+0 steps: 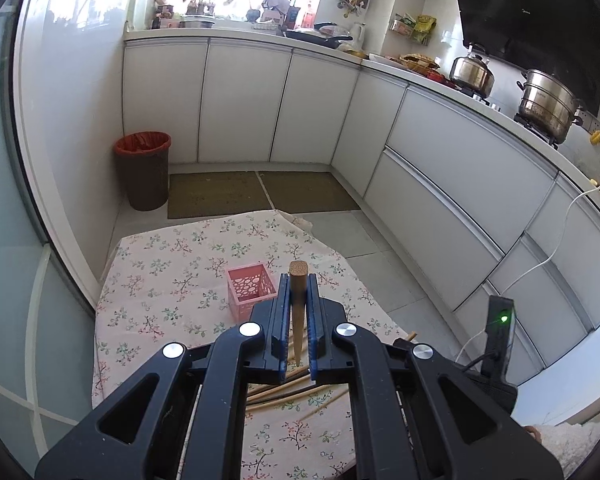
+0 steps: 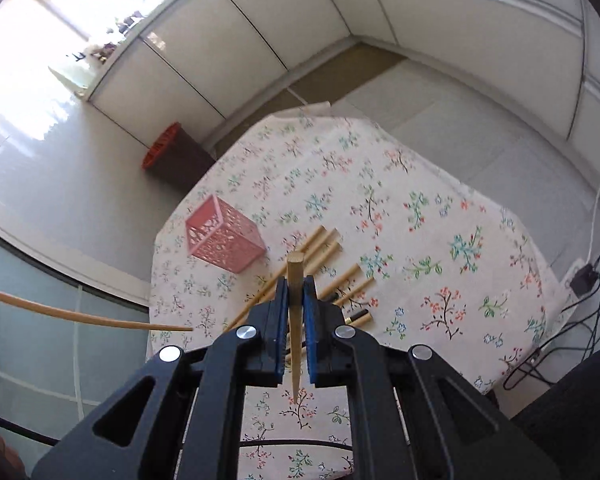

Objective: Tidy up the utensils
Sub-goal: 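Carry both upright chopsticks over the pink cup with both grippers, then open both grippers to drop the chopsticks into the pink cup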

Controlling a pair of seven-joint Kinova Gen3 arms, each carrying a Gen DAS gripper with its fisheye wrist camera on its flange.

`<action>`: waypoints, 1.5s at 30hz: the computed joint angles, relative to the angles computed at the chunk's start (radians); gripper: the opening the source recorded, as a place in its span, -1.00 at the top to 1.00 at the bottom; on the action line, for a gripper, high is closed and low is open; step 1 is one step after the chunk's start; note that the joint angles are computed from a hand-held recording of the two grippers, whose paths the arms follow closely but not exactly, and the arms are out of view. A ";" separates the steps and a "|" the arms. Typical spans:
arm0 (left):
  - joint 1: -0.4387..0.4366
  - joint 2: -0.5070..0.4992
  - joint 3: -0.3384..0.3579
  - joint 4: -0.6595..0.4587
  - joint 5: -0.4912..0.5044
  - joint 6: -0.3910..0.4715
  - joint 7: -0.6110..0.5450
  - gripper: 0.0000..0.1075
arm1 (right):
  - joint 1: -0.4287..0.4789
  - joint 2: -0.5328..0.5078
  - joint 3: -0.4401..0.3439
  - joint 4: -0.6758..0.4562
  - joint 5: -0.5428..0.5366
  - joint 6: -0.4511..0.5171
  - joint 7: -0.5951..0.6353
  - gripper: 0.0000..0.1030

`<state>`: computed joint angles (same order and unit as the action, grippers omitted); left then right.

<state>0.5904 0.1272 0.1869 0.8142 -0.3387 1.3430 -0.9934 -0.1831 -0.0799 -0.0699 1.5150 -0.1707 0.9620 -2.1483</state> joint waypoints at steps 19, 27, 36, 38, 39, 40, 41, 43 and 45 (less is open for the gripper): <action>0.006 0.228 -0.145 -0.310 -0.007 0.078 -0.006 0.88 | -0.034 0.128 -0.011 -0.350 0.123 -0.135 0.041 0.85; -0.025 0.324 -0.201 -0.361 0.015 0.053 0.002 0.88 | -0.072 0.260 -0.008 -0.417 0.134 -0.188 0.082 0.85; -0.100 0.320 -0.179 -0.229 0.108 -0.029 0.023 0.24 | -0.095 0.353 -0.013 -0.460 0.122 -0.189 0.146 0.85; -0.100 0.281 -0.186 -0.158 0.100 -0.090 0.058 0.18 | -0.103 0.364 -0.011 -0.464 0.125 -0.187 0.157 0.85; -0.100 0.268 -0.187 -0.141 0.093 -0.107 0.071 0.17 | -0.106 0.371 -0.011 -0.472 0.124 -0.182 0.162 0.85; -0.097 0.261 -0.189 -0.137 0.080 -0.111 0.086 0.17 | -0.108 0.374 -0.011 -0.472 0.123 -0.182 0.165 0.85; -0.092 0.244 -0.194 -0.115 0.064 -0.127 0.106 0.17 | -0.110 0.379 -0.011 -0.473 0.121 -0.181 0.169 0.85; -0.089 0.216 -0.195 -0.078 0.039 -0.155 0.143 0.17 | -0.112 0.387 -0.012 -0.475 0.116 -0.179 0.176 0.85; -0.088 0.185 -0.192 -0.039 0.015 -0.179 0.186 0.08 | -0.120 0.403 -0.011 -0.490 0.119 -0.168 0.179 0.84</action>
